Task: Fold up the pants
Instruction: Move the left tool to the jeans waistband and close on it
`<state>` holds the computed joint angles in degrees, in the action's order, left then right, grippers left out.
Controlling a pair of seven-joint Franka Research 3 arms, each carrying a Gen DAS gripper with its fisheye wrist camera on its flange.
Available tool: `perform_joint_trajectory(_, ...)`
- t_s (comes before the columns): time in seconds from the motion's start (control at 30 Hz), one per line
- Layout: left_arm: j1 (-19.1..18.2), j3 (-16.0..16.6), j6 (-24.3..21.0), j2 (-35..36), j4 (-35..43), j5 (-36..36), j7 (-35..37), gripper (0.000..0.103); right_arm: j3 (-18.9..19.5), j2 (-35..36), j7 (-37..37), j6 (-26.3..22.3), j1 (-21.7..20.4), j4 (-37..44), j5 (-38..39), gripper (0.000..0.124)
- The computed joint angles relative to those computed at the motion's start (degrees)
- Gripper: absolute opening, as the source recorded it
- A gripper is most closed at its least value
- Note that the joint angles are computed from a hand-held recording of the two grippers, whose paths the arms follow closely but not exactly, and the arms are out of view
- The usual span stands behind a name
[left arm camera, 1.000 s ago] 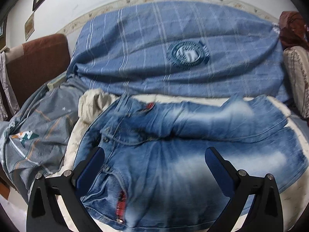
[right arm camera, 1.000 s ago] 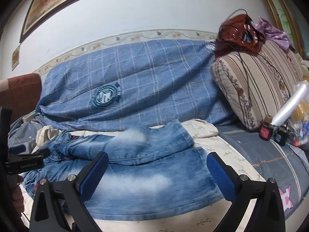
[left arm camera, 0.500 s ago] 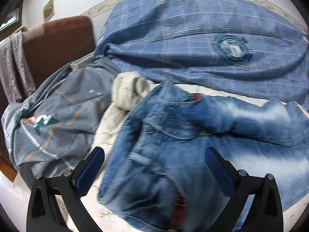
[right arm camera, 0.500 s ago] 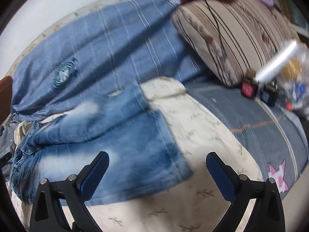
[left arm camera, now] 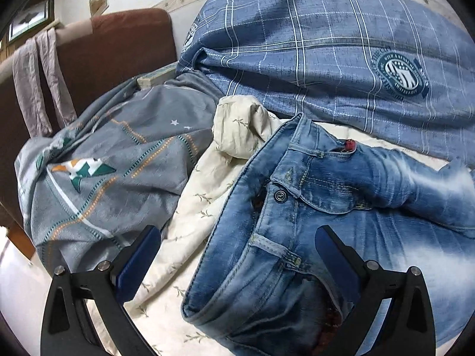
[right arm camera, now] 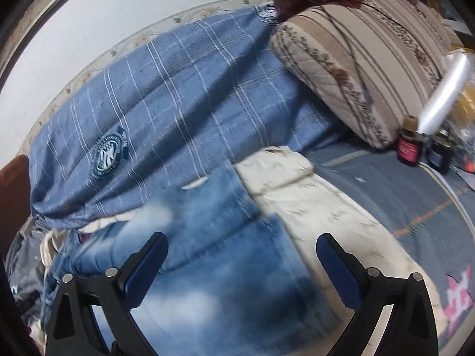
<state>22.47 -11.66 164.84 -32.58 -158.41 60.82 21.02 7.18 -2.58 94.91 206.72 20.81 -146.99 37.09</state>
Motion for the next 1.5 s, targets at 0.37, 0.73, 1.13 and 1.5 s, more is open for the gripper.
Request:
perform_joint_trajectory(0.37, -0.88, 1.60, -2.36, 8.03, 7.16, 8.75, -7.11, 0.103, -1.41, 6.85, 1.04, -2.56, -0.41, 8.26, -5.05, 0.100)
perform_joint_trajectory(0.73, -9.30, 9.56, -0.29, 29.90, 30.01, -16.55, 22.20, 0.103, -4.81, 12.01, -1.22, -6.50, 0.50, 14.83, -4.25, 0.099)
perform_joint_trajectory(1.13, -10.75, 6.11, -12.44, 47.42, 50.34, -53.87, 56.23, 0.084, -5.54, 15.72, -3.63, -10.20, -1.64, 21.68, -4.84, 0.099)
perform_joint_trajectory(1.5, -11.56, 6.14, -12.34, 51.04, 52.51, -56.89, 60.06, 0.042, -20.07, 26.26, -2.05, -30.32, 5.46, 41.92, -11.95, 0.097)
